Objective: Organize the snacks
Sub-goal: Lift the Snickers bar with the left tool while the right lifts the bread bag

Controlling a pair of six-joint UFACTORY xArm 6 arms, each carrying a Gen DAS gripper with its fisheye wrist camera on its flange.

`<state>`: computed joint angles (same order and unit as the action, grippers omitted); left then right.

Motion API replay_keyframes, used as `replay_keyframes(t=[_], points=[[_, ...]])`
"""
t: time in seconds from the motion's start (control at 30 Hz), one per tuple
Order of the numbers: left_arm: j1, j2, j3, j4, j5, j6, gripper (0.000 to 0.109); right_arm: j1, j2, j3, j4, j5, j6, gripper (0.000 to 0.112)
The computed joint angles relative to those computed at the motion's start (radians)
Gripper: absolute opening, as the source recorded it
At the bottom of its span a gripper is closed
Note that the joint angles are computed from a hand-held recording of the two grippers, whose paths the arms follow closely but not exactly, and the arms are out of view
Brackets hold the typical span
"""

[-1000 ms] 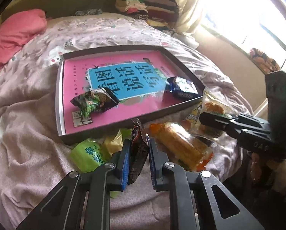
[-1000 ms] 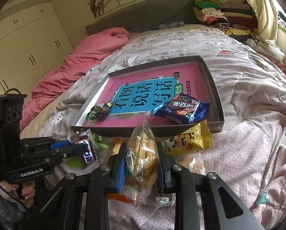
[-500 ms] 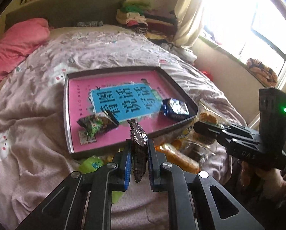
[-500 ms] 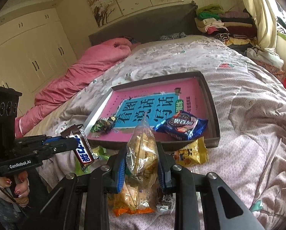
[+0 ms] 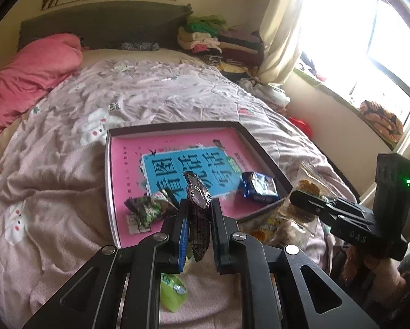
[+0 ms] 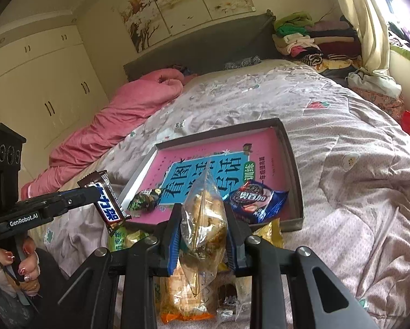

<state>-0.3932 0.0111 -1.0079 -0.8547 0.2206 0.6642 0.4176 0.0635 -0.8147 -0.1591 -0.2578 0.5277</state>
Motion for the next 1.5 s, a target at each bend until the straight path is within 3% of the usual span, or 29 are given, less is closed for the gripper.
replay_keyframes(t=[0.53, 0.67, 1.17, 1.5], points=[[-0.015, 0.088, -0.117, -0.088, -0.012, 0.041, 0.015, -0.038, 0.023, -0.030, -0.060, -0.052, 0.077, 0.028], [-0.016, 0.116, -0.143, -0.090, -0.011, 0.035, 0.015, -0.059, 0.038, -0.050, -0.142, -0.063, 0.157, 0.028], [-0.001, 0.202, -0.209, -0.300, 0.040, 0.197, 0.015, -0.112, 0.127, -0.168, -0.393, -0.073, 0.422, 0.028], [0.013, 0.249, -0.240, -0.340, 0.061, 0.243, 0.015, -0.138, 0.217, -0.304, -0.662, -0.034, 0.689, 0.028]])
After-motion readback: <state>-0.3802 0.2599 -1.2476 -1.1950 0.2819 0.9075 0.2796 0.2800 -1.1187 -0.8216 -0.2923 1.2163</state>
